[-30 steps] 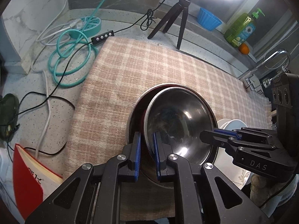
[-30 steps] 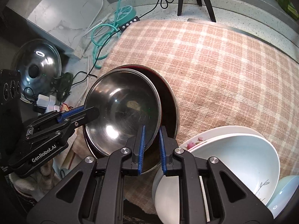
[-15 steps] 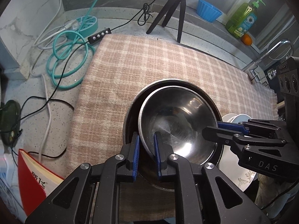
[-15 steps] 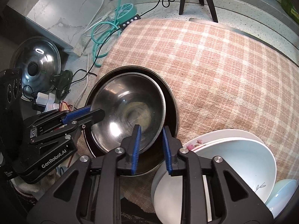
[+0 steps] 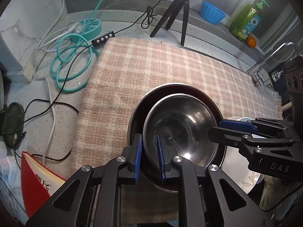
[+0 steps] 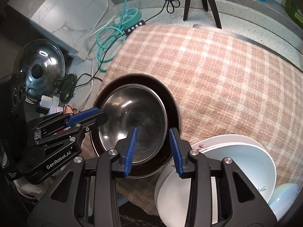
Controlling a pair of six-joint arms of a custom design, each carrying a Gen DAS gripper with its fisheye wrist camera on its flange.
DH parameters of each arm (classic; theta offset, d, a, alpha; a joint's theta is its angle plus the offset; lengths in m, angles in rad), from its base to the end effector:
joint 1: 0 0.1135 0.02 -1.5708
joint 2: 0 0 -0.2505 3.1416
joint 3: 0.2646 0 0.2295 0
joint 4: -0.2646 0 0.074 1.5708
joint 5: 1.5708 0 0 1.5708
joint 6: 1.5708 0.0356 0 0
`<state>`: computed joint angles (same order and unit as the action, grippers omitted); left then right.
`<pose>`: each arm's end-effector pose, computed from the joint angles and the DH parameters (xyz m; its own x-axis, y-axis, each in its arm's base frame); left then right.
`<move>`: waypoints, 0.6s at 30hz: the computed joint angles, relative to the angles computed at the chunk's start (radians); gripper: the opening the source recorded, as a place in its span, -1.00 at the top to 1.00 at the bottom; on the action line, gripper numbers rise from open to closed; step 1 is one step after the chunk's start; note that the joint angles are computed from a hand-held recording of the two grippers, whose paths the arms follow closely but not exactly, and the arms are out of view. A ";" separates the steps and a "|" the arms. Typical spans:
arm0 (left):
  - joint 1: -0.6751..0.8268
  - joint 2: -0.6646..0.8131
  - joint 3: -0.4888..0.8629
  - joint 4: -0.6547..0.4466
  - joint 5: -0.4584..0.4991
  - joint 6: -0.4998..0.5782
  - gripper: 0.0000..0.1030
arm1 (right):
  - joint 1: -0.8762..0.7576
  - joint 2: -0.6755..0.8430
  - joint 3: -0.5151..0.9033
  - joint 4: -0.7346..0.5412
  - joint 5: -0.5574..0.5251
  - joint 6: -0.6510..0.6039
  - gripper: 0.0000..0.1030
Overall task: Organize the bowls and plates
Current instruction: 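Open both tools to release the red bowl inside the steel bowl, then move both tools past the plate stack toward the light blue bowl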
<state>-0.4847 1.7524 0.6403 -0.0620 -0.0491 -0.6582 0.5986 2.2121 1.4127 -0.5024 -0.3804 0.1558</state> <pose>0.2304 -0.1194 0.0868 -0.9200 -0.2060 -0.3333 -0.1443 0.9690 -0.2005 0.3195 0.2339 0.0941 -0.8806 -0.4262 -0.2070 -0.4738 0.7872 0.3948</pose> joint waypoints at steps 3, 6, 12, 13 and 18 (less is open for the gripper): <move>-0.005 -0.013 0.001 -0.007 -0.007 -0.005 0.71 | -0.011 -0.017 -0.014 0.003 -0.014 0.002 0.29; -0.015 -0.037 -0.003 -0.010 -0.015 -0.015 0.71 | -0.026 -0.054 -0.054 0.024 -0.027 0.004 0.29; -0.053 -0.082 0.012 -0.025 -0.044 -0.042 0.71 | -0.068 -0.154 -0.146 0.053 -0.044 -0.011 0.29; -0.065 -0.089 0.016 -0.026 -0.048 -0.049 0.71 | -0.077 -0.170 -0.159 0.055 -0.047 -0.015 0.29; -0.122 -0.089 0.057 -0.043 -0.066 -0.067 0.71 | -0.127 -0.270 -0.247 0.068 -0.039 -0.054 0.29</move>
